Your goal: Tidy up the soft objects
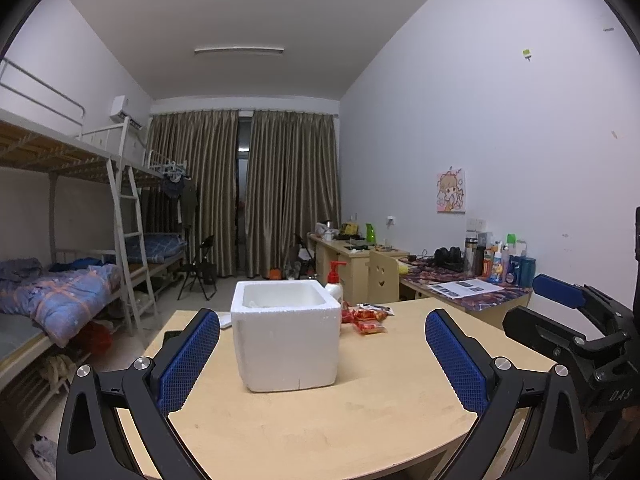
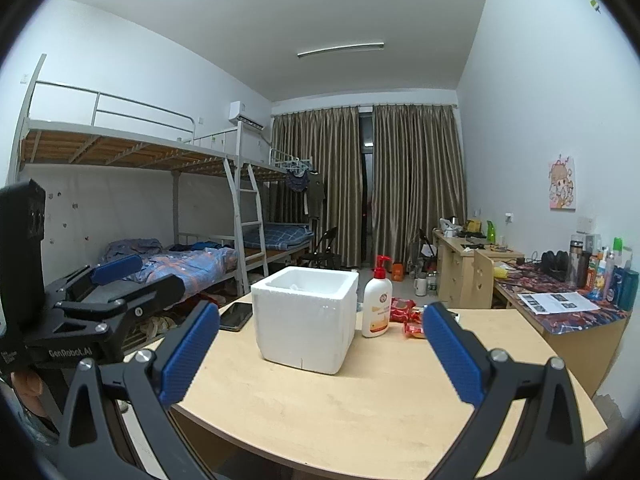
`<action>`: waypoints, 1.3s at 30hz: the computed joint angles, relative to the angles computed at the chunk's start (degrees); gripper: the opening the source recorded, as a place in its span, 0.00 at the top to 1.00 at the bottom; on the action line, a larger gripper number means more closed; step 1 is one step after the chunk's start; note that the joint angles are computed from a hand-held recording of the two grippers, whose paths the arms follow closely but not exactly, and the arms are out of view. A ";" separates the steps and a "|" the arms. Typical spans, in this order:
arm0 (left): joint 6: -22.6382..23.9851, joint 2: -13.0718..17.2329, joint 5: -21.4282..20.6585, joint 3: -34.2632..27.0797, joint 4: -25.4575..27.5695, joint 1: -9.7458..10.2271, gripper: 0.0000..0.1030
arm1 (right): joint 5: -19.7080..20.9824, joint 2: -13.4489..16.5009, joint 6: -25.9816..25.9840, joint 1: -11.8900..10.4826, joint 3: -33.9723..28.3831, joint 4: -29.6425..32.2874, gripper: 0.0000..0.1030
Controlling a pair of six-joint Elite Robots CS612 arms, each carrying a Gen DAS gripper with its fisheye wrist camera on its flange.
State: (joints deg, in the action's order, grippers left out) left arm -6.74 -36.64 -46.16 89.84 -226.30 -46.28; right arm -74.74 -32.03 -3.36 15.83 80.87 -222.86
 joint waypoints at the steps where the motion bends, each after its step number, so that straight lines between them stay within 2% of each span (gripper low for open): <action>1: -0.12 0.17 0.47 -0.08 -0.13 -0.09 0.00 | -0.61 0.19 -0.12 0.16 -0.07 -0.39 0.00; 8: -0.73 0.98 1.95 -0.17 -0.18 -0.31 0.00 | -0.97 0.67 -0.38 0.36 0.73 -1.25 0.00; 14: -0.03 1.91 2.96 -0.69 -0.01 -0.46 0.00 | -3.13 1.42 -0.45 0.65 0.98 -2.62 0.00; 39: -2.50 2.61 1.23 -0.10 2.13 0.02 0.00 | -3.12 1.63 -0.53 0.86 1.51 -0.49 0.00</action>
State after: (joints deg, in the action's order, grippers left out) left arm -9.24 -34.03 -44.94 89.75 -224.17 -46.25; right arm -77.86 -30.40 -3.89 16.69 82.38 -223.35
